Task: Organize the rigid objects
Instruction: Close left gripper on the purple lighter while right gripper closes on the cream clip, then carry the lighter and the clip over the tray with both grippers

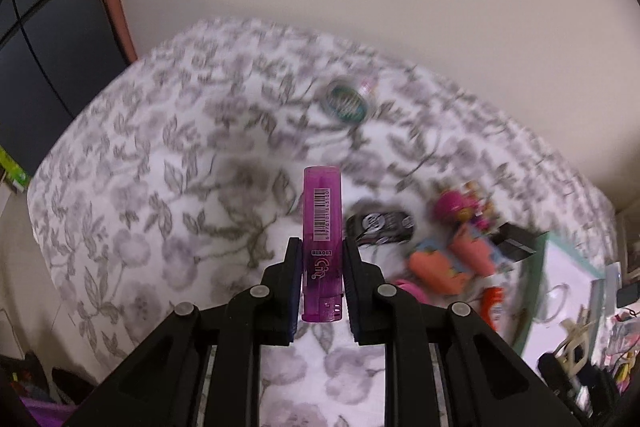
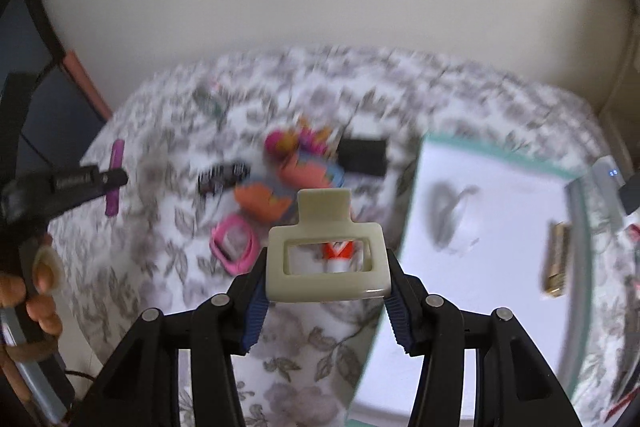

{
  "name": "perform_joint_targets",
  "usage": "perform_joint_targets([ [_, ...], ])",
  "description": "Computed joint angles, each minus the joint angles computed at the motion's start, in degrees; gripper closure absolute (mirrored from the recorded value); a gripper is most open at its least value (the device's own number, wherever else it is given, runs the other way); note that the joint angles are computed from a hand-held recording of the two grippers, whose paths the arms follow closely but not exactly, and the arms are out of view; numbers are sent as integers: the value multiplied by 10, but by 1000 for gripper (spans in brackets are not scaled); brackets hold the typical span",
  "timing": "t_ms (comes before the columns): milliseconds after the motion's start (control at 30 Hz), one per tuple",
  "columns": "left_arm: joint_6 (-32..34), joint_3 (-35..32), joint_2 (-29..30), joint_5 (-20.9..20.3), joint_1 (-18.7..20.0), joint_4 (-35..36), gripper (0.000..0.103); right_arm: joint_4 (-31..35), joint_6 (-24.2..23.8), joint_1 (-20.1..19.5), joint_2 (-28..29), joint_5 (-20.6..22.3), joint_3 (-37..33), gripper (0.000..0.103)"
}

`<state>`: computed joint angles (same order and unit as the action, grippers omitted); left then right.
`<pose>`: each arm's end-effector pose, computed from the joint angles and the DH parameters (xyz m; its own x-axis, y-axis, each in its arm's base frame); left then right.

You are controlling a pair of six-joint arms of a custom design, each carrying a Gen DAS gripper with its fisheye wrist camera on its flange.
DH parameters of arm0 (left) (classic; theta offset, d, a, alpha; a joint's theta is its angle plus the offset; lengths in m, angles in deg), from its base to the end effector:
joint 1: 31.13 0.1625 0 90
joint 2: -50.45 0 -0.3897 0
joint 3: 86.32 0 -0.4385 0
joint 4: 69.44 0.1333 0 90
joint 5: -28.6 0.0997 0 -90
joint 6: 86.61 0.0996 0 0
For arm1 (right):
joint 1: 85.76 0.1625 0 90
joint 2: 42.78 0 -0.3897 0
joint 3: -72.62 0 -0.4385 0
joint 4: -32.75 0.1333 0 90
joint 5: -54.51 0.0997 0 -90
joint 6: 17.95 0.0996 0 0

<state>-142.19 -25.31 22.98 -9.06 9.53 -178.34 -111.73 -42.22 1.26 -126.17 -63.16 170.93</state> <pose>-0.4628 -0.6772 0.0159 -0.7447 -0.1844 -0.6414 0.2117 0.8462 -0.4890 0.0557 -0.6053 0.4322 -0.8087 -0.0052 0.5882 -0.3207 0.8422 -0.4334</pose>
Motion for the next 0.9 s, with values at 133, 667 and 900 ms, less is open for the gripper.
perform_joint_targets([
  [133, 44, -3, 6, 8, -14, -48, 83, -20, 6, 2, -20, -6, -3, 49],
  [667, 189, -85, 91, -61, -63, -98, 83, -78, 39, -31, -62, -102, -32, 49],
  [900, 256, -146, 153, -127, -81, -80, 83, -39, 66, -56, -57, -120, -44, 49],
])
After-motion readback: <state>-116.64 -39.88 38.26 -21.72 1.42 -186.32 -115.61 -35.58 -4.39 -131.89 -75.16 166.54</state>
